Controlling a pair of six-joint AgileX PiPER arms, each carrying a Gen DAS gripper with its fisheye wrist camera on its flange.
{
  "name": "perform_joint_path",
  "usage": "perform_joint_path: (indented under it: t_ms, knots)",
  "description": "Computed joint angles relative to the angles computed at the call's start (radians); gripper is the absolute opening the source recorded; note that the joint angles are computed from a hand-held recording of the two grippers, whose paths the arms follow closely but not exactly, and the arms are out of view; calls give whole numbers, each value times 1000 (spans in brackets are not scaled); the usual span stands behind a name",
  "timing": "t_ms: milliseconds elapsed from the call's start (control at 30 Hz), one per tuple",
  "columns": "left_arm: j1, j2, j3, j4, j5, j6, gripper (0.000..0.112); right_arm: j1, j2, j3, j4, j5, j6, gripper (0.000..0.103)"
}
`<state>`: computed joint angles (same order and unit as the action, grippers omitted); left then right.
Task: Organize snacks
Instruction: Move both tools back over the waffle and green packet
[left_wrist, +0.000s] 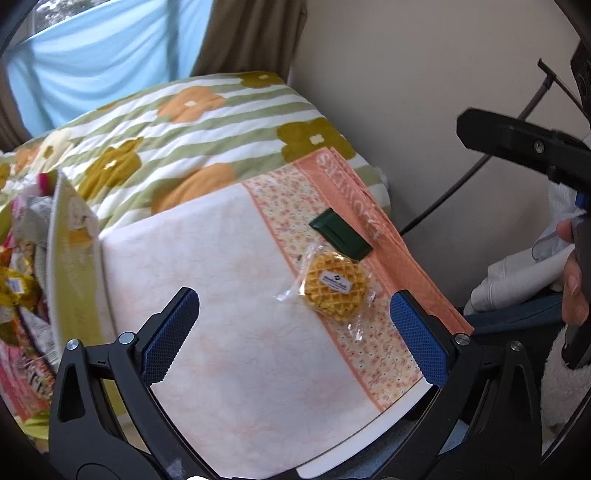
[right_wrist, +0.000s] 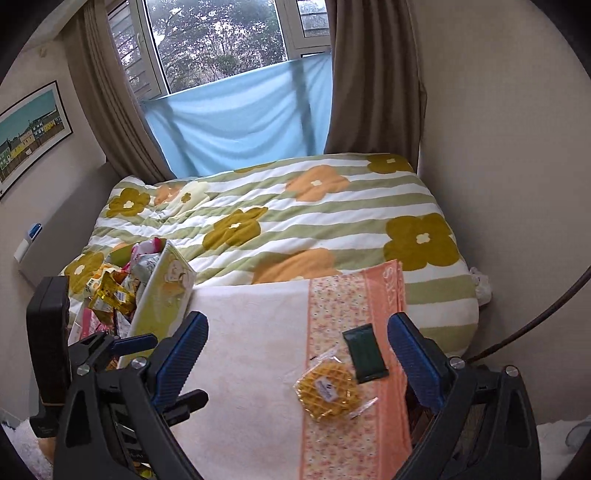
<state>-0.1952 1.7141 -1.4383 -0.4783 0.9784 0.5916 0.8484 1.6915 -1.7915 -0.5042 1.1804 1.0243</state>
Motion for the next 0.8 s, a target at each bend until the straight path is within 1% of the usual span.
perform_joint_path:
  t_ms: [100,200,367,533,633,733,800]
  knots:
    - [-84,33,42,7,-76,7,103,-71,-69,136,65,-86,-71,97]
    - [-150,86,59,40,-130,28,103,-130,-96,230,116,-136,-132,97]
    - [-222,201,57,88,-184,100,103,-204,-108,360,169,-227,-212,97]
    - [-248,313,13,133,-217,105,103,-234,-65,429,148,-268,-251,97]
    - [-254,349,6,136,-252,115,102,-265,-56,483,170,-316,-277,97]
    - [-261,373,-2,132,-277,135,103,-289,-47,514,186,-333,-281,97]
    - [-259,383,-13,114,-277,158,103,-298,-45,531,192,-344,-273,97]
